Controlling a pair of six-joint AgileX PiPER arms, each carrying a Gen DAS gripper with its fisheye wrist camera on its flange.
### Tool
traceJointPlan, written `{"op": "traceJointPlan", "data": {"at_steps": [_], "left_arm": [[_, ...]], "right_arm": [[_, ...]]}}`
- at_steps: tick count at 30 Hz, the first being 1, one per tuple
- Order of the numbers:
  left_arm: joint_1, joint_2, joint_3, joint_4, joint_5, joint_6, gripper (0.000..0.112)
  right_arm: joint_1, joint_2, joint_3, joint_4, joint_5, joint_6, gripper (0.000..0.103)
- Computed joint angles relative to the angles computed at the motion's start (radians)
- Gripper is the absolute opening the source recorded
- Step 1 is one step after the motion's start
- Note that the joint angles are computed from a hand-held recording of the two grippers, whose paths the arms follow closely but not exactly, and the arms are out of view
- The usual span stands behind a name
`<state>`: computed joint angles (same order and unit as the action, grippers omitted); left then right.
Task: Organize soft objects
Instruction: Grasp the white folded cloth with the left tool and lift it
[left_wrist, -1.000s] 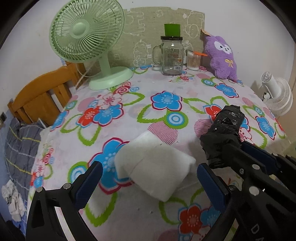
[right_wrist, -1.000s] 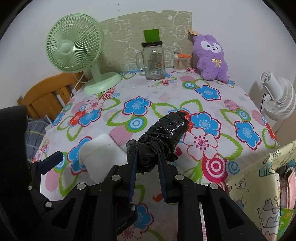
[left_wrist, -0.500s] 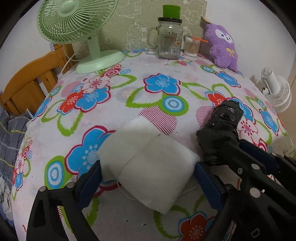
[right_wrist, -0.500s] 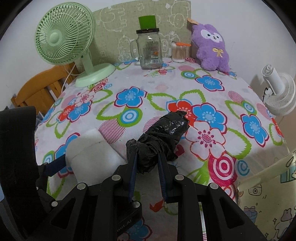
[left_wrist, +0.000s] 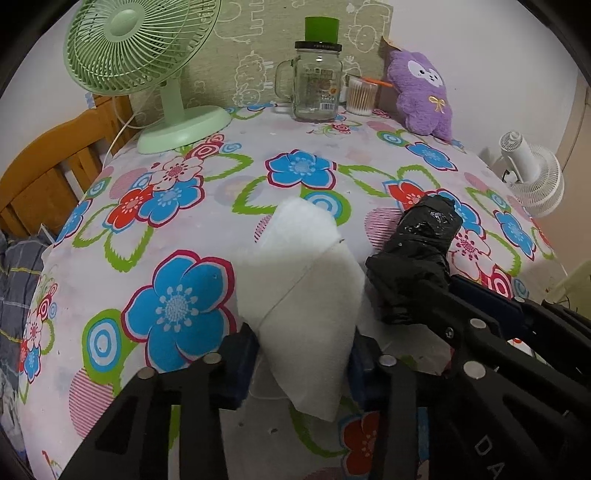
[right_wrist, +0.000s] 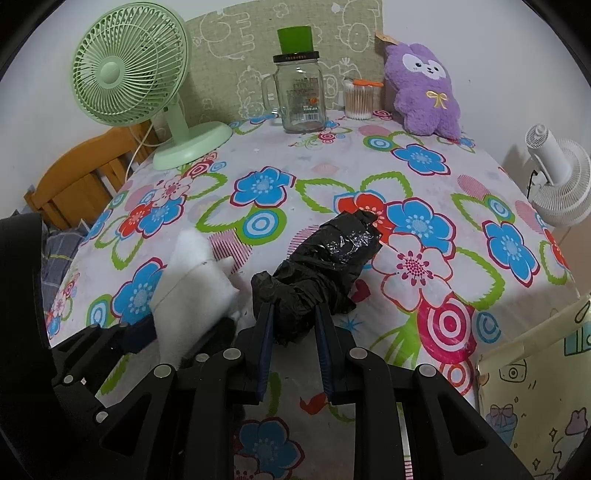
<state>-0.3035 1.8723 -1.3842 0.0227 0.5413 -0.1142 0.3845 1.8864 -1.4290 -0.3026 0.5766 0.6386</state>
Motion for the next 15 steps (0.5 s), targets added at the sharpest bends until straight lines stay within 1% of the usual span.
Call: {"op": "traceJointPlan", "data": {"at_steps": [2, 7, 15], "left_arm": [[-0.002, -0.015, 0.016, 0.001, 0.002, -0.003, 0.039], [-0.019, -0.072, 0.072, 0.067, -0.025, -0.064, 0.039], [-0.038, -0.169, 0.148, 0.105, -0.039, -0.111, 0.039]], "right_arm": [[0.004, -0.008, 0.009, -0.004, -0.001, 0.002, 0.025], [0.009, -0.037, 0.041, 0.001, -0.01, 0.001, 0.025], [0.032, -0.117, 0.105, -0.04, -0.015, 0.03, 0.025]]}}
